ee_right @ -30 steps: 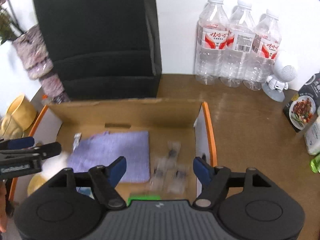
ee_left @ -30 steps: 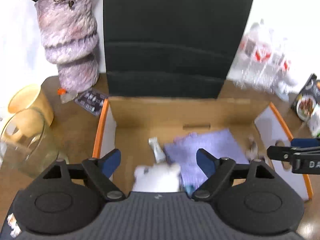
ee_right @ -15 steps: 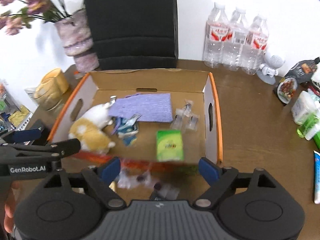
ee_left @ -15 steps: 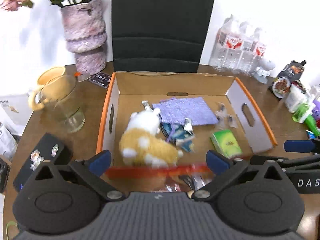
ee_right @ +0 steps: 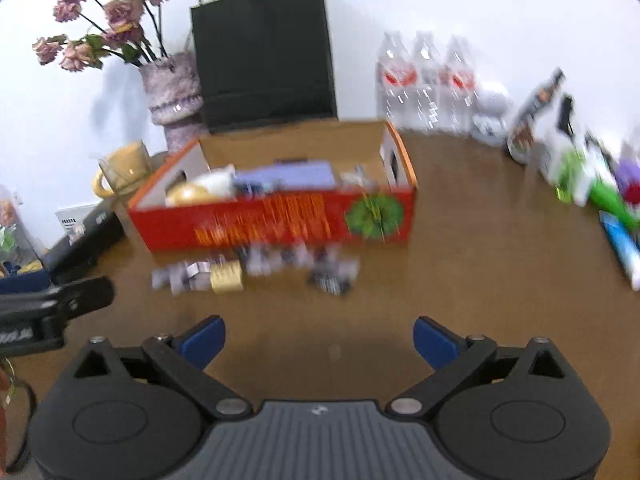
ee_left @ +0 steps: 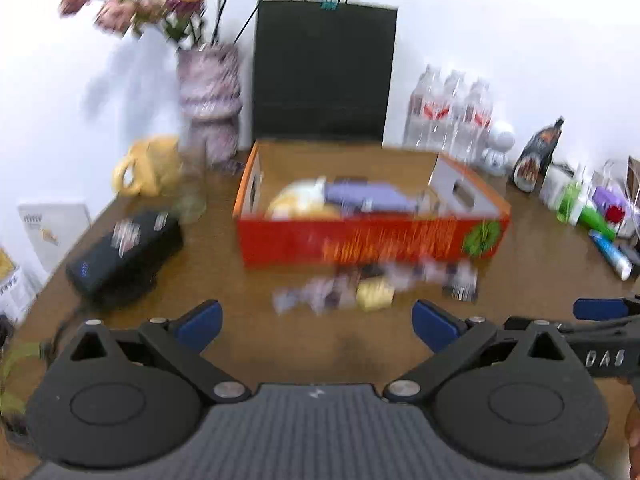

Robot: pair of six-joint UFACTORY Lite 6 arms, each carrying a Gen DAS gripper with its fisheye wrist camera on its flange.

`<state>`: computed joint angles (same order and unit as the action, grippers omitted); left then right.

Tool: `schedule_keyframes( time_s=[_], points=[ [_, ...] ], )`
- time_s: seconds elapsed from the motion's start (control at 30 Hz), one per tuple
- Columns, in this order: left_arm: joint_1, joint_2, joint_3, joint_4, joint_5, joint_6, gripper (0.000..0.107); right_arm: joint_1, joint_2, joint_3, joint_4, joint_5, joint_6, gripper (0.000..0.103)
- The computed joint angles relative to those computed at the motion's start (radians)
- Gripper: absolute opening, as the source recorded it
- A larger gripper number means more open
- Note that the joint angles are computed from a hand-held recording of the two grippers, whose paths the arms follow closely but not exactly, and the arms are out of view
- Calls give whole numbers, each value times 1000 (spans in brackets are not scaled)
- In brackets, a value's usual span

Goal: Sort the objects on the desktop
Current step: 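Withdraw both tools from the box back over the table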

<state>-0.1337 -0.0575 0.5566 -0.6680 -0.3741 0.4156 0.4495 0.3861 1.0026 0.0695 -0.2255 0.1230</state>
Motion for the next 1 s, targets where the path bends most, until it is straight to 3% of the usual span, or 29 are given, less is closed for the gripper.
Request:
schedule_keyframes(
  time_s=[0.13, 0.27, 0.37, 0.5, 0.7, 1.0],
  points=[
    [-52, 19, -145, 61, -147, -129, 103, 18, 26, -138, 57, -167, -45, 101],
    [-78, 87, -167, 87, -231, -192, 103, 27, 49, -191, 71, -258, -55, 101],
    [-68, 137, -157, 143, -249, -244, 103, 27, 61, -218, 40, -304, -12, 101],
    [-80, 203, -139, 141, -286, -250, 103, 68, 83, -233, 166, -350, -140, 101],
    [-76, 256, -105, 167, -282, -238, 103, 101, 105, -215, 263, -362, -228, 102],
    [-59, 277, -79, 198, -261, -258, 103, 97, 109, -215, 245, -364, -212, 103]
  ],
)
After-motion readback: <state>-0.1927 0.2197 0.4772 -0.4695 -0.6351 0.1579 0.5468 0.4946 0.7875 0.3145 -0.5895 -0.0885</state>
